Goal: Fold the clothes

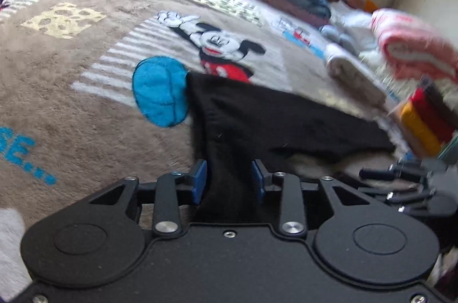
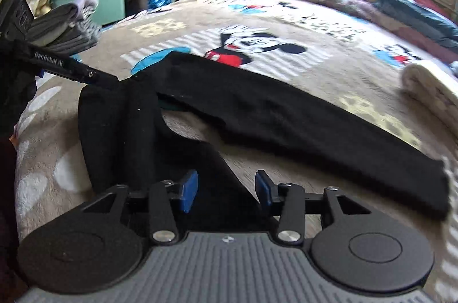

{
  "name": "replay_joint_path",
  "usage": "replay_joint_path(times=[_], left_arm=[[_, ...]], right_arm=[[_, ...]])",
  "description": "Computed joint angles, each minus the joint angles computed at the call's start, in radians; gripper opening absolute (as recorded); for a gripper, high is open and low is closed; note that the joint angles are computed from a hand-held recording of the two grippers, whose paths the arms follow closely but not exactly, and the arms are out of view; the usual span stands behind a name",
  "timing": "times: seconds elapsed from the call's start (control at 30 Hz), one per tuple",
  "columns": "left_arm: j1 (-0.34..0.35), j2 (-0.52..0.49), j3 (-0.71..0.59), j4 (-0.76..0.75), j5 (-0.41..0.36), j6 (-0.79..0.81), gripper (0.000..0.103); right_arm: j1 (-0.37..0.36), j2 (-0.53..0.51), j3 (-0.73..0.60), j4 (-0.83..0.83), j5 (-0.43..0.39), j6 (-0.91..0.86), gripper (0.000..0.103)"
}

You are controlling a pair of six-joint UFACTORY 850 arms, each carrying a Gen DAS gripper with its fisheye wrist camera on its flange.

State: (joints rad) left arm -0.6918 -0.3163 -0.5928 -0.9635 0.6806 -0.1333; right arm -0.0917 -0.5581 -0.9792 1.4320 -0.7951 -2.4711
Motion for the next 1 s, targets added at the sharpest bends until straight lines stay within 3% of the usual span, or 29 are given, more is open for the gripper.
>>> replay_joint_path(times=[0.03, 0.07, 0.1, 0.17, 0.3, 0.37, 0.43, 0.6, 0.67, 0.7, 0.8, 0.9, 1.0], left_arm=[[0.001, -0.007, -0.001, 0.0, -0.003, 0.017, 0.028], [0.0, -0.013, -0.003, -0.003, -0.005, 0.038, 0.02], [0.0, -0.016, 0.001, 0.001, -0.002, 0.048, 0.012], [0.008, -0.007, 0.023, 0.043, 0.005, 0.024, 0.007], [0.03, 0.0, 0.053, 0.158, 0.013, -0.064, 0.007], [0.038, 0.002, 0.062, 0.197, 0.017, -0.093, 0.007], [0.04, 0.01, 0.073, 0.223, 0.022, -0.114, 0.007], [0.045, 0.016, 0.085, 0.254, 0.026, -0.131, 0.01], [0.041, 0.025, 0.09, 0.235, 0.031, -0.123, 0.012], [0.029, 0.032, 0.09, 0.191, 0.04, -0.092, 0.017], [-0.02, 0.048, 0.077, 0.033, 0.099, 0.032, 0.017], [-0.039, 0.042, 0.058, 0.091, 0.135, -0.005, 0.017], [-0.058, -0.013, -0.02, 0.153, 0.1, 0.013, 0.017]], right_arm=[[0.012, -0.011, -0.019, -0.035, 0.009, 0.046, 0.036], [0.019, -0.026, -0.044, -0.085, 0.007, 0.119, 0.017], [0.018, -0.04, -0.068, -0.128, -0.017, 0.185, 0.009], [0.012, -0.046, -0.086, -0.126, -0.033, 0.227, 0.008], [0.001, -0.052, -0.099, -0.084, -0.035, 0.255, 0.008], [0.013, -0.048, -0.091, -0.085, -0.002, 0.245, 0.011], [0.017, -0.041, -0.082, -0.073, 0.024, 0.231, 0.02], [-0.056, 0.007, -0.042, 0.041, 0.02, 0.156, 0.031], [-0.108, 0.017, -0.029, 0.095, 0.023, 0.138, 0.033], [-0.139, 0.017, -0.026, 0.123, 0.026, 0.14, 0.036], [-0.231, -0.004, -0.025, 0.194, 0.022, 0.167, 0.043], [-0.321, -0.055, -0.047, 0.188, -0.043, 0.275, 0.05], [-0.384, -0.108, -0.067, 0.182, -0.117, 0.389, 0.054]])
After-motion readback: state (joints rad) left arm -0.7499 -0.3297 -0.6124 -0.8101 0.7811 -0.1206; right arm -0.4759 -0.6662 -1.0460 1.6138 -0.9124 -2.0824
